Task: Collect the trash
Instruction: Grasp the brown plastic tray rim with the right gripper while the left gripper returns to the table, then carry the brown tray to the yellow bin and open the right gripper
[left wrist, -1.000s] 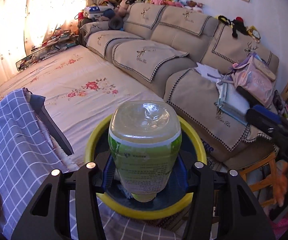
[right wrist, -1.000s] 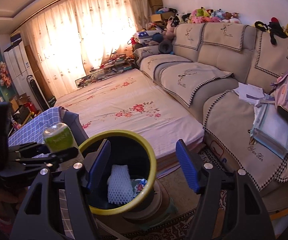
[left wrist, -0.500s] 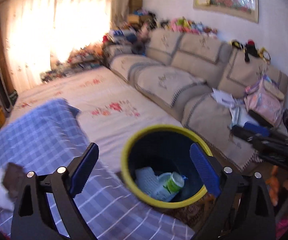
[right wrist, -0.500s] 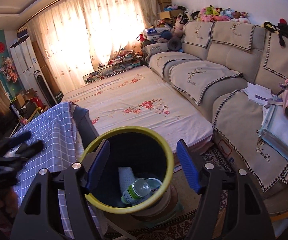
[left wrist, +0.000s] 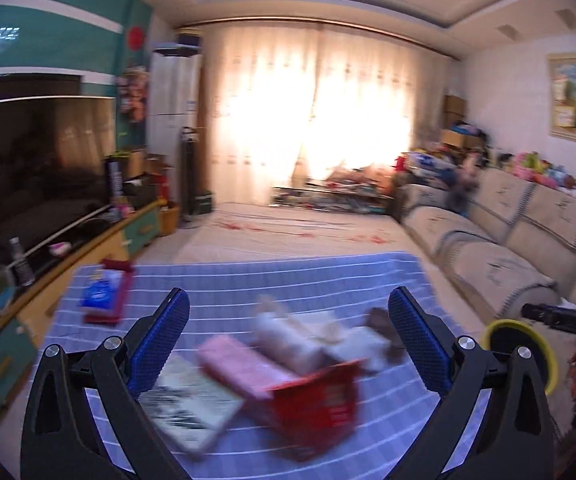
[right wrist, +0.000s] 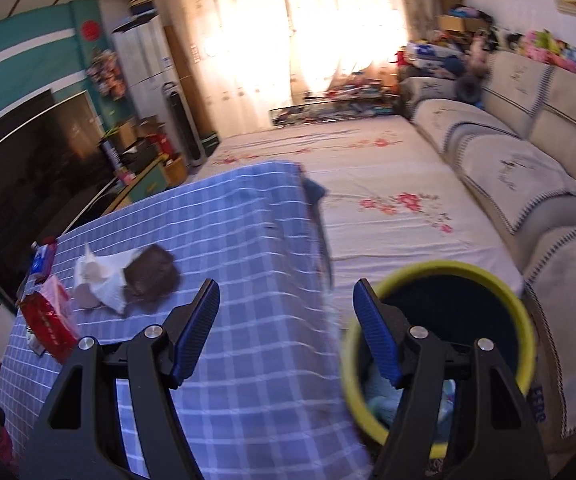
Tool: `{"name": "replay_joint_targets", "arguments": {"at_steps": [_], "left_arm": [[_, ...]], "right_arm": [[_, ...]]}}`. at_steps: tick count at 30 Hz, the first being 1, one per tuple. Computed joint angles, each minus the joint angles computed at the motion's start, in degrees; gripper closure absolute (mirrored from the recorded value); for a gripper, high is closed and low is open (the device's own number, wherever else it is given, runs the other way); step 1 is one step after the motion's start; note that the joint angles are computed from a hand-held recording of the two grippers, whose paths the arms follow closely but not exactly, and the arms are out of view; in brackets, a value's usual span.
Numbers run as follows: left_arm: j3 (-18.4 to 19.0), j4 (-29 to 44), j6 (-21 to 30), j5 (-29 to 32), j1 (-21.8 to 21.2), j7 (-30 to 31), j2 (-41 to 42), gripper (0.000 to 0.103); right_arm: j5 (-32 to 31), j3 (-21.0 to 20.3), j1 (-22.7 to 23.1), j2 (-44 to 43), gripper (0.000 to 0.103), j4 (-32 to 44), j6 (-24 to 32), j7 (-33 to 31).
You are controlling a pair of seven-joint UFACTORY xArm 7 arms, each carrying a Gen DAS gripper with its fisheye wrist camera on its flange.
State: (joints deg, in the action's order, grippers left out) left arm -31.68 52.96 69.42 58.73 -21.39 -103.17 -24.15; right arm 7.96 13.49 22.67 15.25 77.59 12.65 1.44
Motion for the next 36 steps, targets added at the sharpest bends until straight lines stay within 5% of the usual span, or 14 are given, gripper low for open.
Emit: {"name": "replay_joint_targets", "arguments": {"at_steps": [6,11,14,27,29,36], "left_arm": [[1.1,-12.3,2.5,-5.2,0.6,-1.6,-11.9,0.005],[1.3,-17.8,-3.4,-8.1,2.5,-3.9,-16.4,0.005],[-0.4,-18.4,-3.9,-9.5,3.9,-3.5,-17.3,0.005],[-3.2,-18.4,-5.5,-11.1,7.2,-0.2,-17.4,0.005],[-3.5,-18.1,-5.5,-11.0,7.5,0.0,-16.9,0.005],[-3.6,-17.5,-5.6,-10.8,7.7,0.2,-16.5,0.005]], "right_arm": [[-6.6,-2.2,8.5,14.1,0.037,22.7,11.8,3.4],[-11.6,-6.0,14.8,30.3,0.037,48.7,27.6,7.6],[-11.2,-6.3,15.7,35.1,0.046,55.1,31.4,7.6],[-9.2,-6.9,17.3,40.9,0.072,62.5,37.3,5.8],[-9.1,-7.1,17.3,40.6,0.087,62.0,36.8,5.9],[-8.1,-6.5,15.5,34.8,0.092,51.7,29.2,7.3]]}}
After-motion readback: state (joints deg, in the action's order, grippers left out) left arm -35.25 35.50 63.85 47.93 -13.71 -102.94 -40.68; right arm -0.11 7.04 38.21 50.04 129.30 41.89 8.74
